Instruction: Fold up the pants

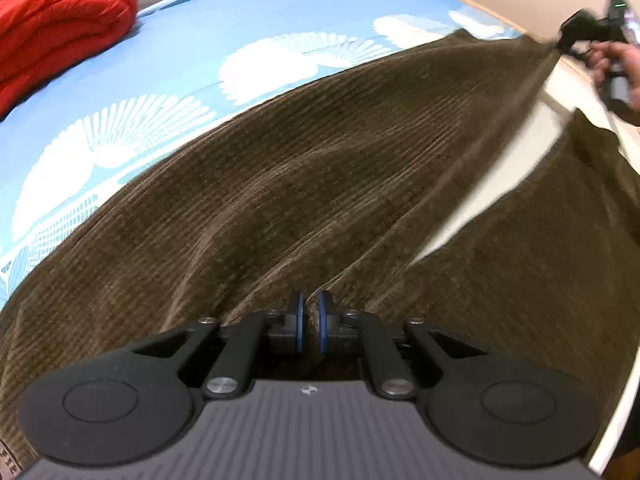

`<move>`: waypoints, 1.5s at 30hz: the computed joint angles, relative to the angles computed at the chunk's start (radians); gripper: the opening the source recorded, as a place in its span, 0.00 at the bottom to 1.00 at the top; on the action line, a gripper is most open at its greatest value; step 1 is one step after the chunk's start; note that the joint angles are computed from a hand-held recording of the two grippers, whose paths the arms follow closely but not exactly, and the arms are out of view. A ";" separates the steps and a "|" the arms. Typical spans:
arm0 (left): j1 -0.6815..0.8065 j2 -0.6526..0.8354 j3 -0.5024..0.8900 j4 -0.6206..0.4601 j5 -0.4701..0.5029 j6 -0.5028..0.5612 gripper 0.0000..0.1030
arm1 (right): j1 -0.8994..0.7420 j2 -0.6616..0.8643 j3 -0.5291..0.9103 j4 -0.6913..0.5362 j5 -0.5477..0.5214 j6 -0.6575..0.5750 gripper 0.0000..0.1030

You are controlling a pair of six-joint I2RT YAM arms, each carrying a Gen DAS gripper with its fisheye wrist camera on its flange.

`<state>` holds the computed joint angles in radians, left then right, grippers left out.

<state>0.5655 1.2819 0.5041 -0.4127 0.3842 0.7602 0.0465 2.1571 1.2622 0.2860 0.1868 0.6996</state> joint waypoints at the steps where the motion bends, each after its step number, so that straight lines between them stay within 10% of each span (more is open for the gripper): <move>1: 0.004 0.007 0.013 -0.030 0.000 0.024 0.08 | 0.000 0.031 0.051 -0.095 0.039 0.004 0.06; 6: 0.055 0.040 0.100 -0.165 0.048 0.070 0.16 | -0.031 0.181 0.249 -0.457 0.014 0.086 0.11; 11: 0.232 0.091 0.233 -0.300 0.245 0.088 0.17 | -0.007 0.083 0.165 -0.372 0.097 0.093 0.38; 17: 0.230 0.230 0.182 -0.121 -0.087 0.021 0.16 | 0.063 -0.106 0.016 -0.208 0.103 -0.026 0.38; 24: 0.501 0.161 0.311 -0.120 0.077 -0.003 0.37 | 0.219 -0.442 -0.196 -0.155 -0.058 -0.201 0.42; 35: 0.800 0.660 0.730 -0.177 0.094 -0.127 0.56 | 0.397 -0.876 -0.514 -0.230 -0.154 -0.399 0.47; 40: 0.807 0.694 0.718 -0.158 0.115 -0.110 0.56 | 0.465 -0.877 -0.521 -0.231 -0.038 -0.431 0.47; 45: 0.794 0.642 0.662 -0.087 0.124 -0.040 0.23 | 0.488 -0.849 -0.526 -0.227 0.030 -0.424 0.47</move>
